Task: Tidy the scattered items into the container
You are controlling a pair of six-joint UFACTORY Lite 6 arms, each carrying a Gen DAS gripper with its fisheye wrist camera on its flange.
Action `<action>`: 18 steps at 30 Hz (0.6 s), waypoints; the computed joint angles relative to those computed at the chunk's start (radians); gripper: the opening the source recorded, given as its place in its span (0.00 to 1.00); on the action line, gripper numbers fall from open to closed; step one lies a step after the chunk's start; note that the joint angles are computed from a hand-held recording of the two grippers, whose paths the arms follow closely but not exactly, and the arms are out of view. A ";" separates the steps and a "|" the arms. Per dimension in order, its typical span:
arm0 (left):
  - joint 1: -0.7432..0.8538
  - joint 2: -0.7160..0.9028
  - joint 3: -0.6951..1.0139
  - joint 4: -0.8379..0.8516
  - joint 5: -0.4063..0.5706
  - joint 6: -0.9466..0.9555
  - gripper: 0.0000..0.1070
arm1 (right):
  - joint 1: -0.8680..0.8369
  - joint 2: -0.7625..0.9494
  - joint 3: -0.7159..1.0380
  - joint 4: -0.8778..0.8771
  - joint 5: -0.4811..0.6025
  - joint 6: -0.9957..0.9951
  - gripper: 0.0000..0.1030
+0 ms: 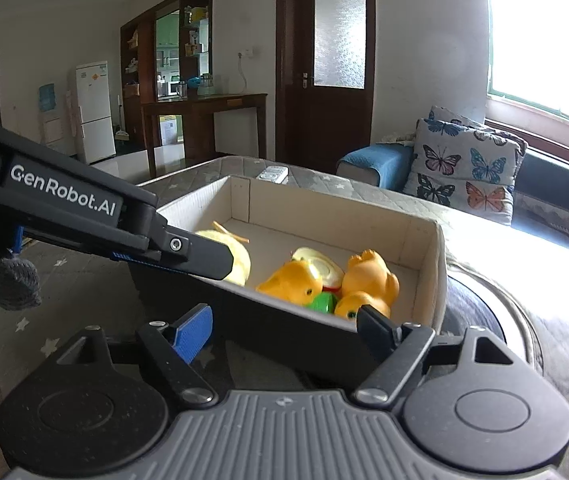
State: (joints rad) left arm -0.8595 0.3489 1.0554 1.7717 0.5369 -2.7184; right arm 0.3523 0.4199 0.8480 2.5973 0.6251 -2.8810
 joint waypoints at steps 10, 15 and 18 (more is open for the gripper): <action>-0.069 0.052 0.025 -0.124 0.036 0.073 0.30 | -0.029 -0.059 -0.150 0.064 0.050 -0.047 0.90; -0.098 0.064 0.022 -0.187 0.070 0.105 0.30 | -0.035 -0.074 -0.195 0.096 0.064 -0.073 0.92; -0.115 0.064 0.013 -0.212 0.084 0.112 0.30 | -0.032 -0.087 -0.217 0.108 0.065 -0.077 0.97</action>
